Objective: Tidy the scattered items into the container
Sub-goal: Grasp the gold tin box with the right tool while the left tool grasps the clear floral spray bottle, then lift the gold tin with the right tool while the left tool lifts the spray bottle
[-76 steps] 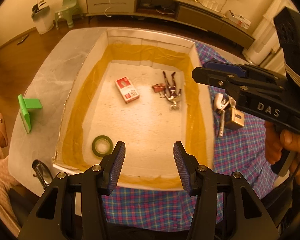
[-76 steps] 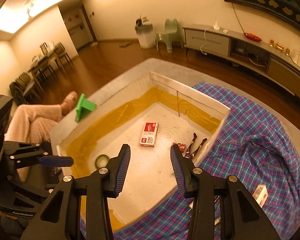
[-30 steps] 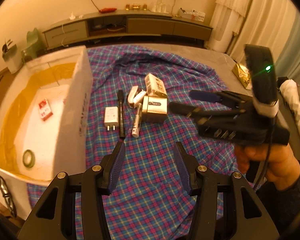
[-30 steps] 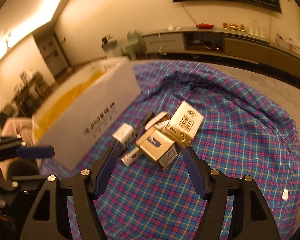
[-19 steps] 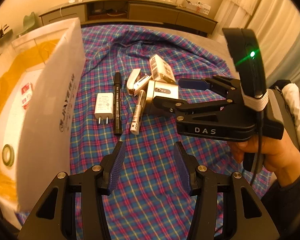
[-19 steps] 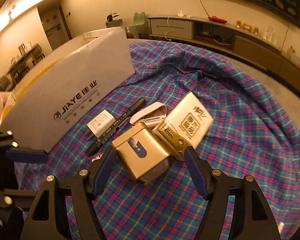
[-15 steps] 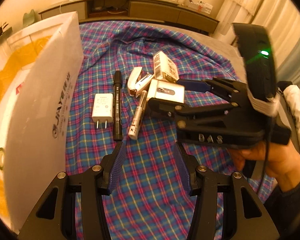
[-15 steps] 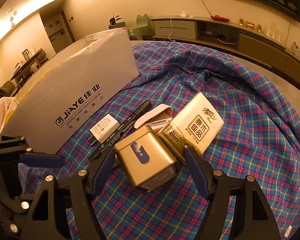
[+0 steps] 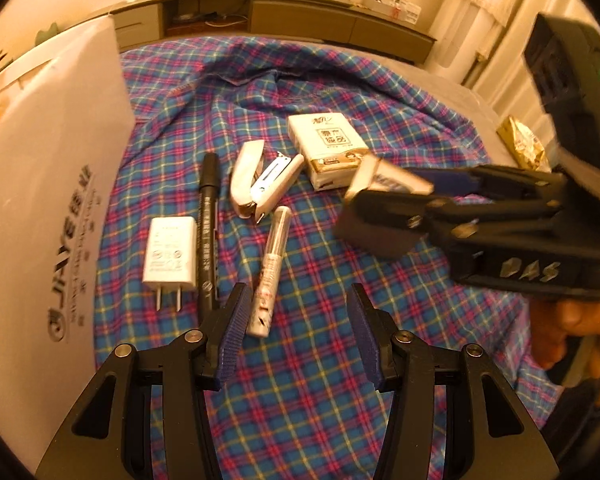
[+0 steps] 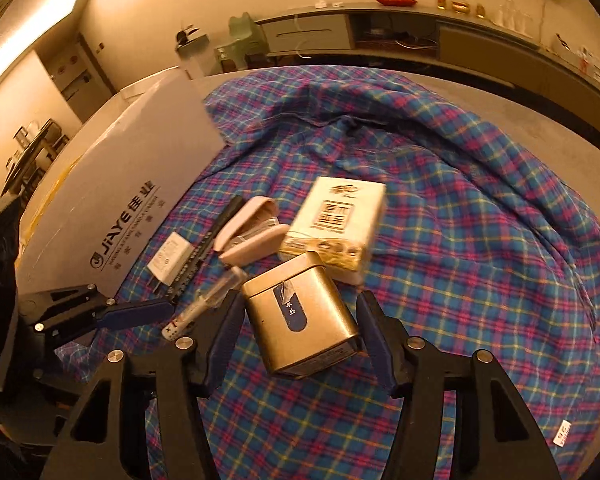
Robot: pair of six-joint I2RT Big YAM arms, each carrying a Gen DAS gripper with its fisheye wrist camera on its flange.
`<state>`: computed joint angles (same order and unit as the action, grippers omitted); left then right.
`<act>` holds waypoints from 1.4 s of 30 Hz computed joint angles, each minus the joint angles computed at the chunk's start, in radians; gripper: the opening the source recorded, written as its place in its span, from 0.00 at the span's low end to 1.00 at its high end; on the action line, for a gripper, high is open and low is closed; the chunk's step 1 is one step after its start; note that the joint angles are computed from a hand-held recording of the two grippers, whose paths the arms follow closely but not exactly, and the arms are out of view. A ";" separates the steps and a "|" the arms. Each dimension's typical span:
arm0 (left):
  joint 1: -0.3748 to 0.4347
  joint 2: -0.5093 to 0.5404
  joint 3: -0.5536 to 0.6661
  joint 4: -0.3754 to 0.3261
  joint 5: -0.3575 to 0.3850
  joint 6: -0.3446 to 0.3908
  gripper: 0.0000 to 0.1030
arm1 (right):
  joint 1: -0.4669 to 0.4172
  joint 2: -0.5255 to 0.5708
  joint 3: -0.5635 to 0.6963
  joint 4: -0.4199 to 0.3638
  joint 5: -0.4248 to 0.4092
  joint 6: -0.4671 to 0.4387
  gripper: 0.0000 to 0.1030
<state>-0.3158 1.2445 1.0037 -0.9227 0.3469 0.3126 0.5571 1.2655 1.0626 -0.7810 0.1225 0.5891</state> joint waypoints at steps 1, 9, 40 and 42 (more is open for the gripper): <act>-0.007 0.013 0.000 0.007 -0.004 -0.001 0.49 | -0.006 -0.004 -0.004 -0.002 -0.002 0.007 0.58; -0.036 0.041 -0.007 0.102 -0.079 -0.034 0.21 | -0.014 0.020 -0.003 -0.047 0.006 0.012 0.58; 0.049 -0.044 -0.024 0.028 0.058 -0.056 0.19 | 0.060 -0.040 -0.003 -0.017 0.070 0.058 0.49; 0.053 -0.054 -0.025 0.021 0.064 -0.054 0.19 | 0.069 -0.044 -0.003 -0.017 0.073 0.063 0.49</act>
